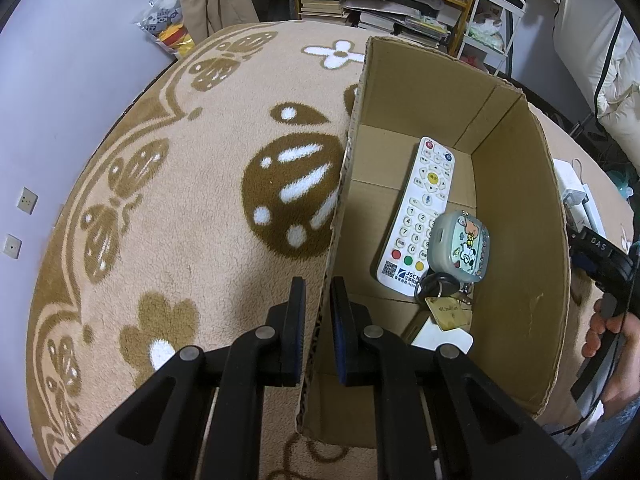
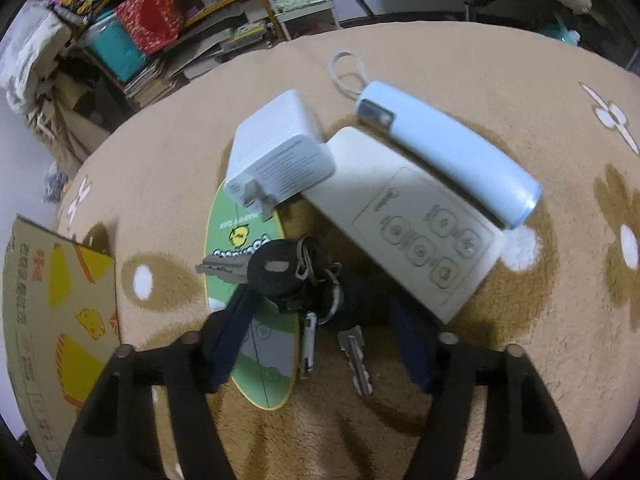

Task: Organize rigid objects
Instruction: 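Return the right gripper to the cluster and grasp the remaining keys, then carry the keys over the box and release them with the right gripper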

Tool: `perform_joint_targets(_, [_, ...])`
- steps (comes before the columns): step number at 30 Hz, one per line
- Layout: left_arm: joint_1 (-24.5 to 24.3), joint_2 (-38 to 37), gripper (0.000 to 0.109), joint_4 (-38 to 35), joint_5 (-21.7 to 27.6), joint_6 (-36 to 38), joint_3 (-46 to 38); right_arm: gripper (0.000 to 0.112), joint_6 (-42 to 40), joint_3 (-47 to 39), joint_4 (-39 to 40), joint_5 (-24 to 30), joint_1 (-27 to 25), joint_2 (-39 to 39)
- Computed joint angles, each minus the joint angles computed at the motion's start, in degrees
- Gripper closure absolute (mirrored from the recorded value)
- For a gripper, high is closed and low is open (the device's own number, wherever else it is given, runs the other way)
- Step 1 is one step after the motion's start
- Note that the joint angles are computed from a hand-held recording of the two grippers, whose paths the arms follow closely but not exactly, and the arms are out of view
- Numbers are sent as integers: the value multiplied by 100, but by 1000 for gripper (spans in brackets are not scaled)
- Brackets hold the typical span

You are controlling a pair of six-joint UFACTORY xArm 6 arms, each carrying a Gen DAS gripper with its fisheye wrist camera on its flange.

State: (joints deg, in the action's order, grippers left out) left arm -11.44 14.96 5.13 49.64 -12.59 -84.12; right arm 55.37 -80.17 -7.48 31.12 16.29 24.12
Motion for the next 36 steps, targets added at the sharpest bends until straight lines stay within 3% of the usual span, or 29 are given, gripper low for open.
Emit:
perform_joint_targets(1, [1, 1, 97, 4, -1, -2, -1, 67, -27, 75, 52, -57, -25, -50])
perform_joint_targets(2, [7, 5, 97, 6, 0, 8, -6, 68, -89, 144, 101, -131, -57, -96])
perform_joint_targets(4, [2, 2, 97, 1, 1, -2, -4, 81, -243, 214, 246, -175, -85, -131])
perform_joint_targets(12, [15, -13, 97, -43, 12, -8, 4, 100, -102, 325, -163, -169, 8, -377])
perform_joint_targets(20, [20, -5, 96, -21, -4, 14, 8, 100, -25, 486, -287, -81, 156, -701])
perform_joint_targets(36, [15, -9, 96, -26, 2, -2, 7, 101, -375, 329, -351, -838, 551, -1084])
